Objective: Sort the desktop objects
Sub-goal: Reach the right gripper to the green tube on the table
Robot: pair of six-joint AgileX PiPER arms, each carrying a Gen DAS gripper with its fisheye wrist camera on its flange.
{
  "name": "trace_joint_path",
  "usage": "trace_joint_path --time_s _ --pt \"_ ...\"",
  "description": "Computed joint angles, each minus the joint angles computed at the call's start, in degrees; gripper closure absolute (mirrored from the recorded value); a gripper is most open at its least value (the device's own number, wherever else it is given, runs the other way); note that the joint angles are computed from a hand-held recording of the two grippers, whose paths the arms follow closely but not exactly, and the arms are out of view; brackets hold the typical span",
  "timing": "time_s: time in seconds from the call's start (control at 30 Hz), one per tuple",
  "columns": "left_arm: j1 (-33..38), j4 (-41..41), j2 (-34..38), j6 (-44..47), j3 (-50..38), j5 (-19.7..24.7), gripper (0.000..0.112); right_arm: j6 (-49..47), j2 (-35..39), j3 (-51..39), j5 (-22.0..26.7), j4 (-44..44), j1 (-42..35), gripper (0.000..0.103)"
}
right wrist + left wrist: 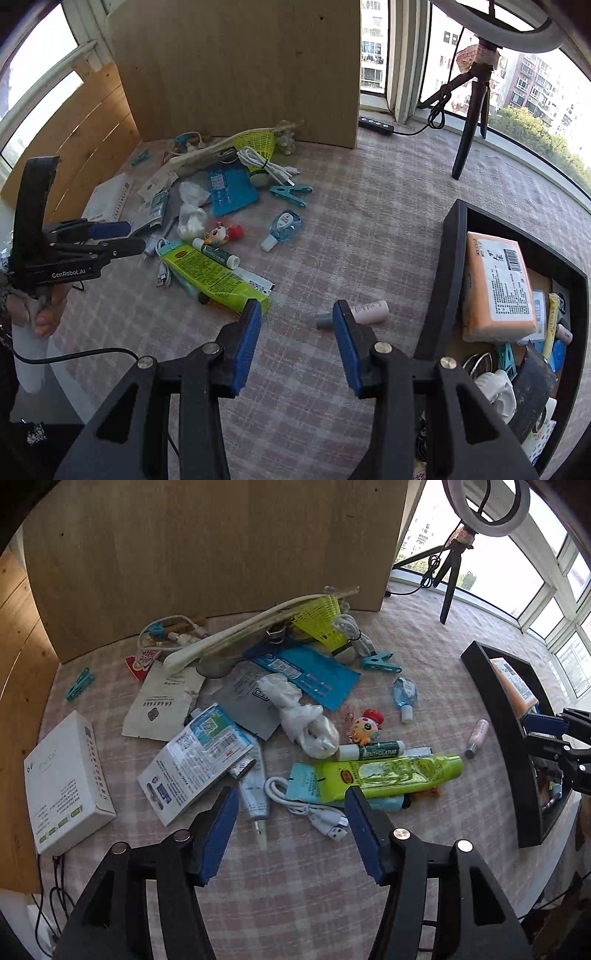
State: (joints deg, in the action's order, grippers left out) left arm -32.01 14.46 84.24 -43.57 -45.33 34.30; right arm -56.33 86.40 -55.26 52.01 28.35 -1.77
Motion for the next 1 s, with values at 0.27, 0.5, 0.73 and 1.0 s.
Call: trace_joint_path --time_s 0.27,0.5,0.73,1.0 --pt "10.9 -7.7 -1.2 25.1 3.5 1.5 0.051 0.4 4.7 -2.4 -1.5 -7.6 13.8 0.048" --pt "15.7 -13.3 4.1 39.9 0.2 1.9 0.046 0.8 12.0 -6.6 -0.8 -13.4 21.3 0.046" --pt "18.4 -13.9 10.7 45.9 -4.5 2.9 0.045 0.6 18.6 -11.5 1.1 -14.6 23.6 0.045" --pt "20.3 -17.0 14.4 51.6 -7.4 3.9 0.041 -0.5 24.5 -17.9 5.7 -13.7 24.2 0.044"
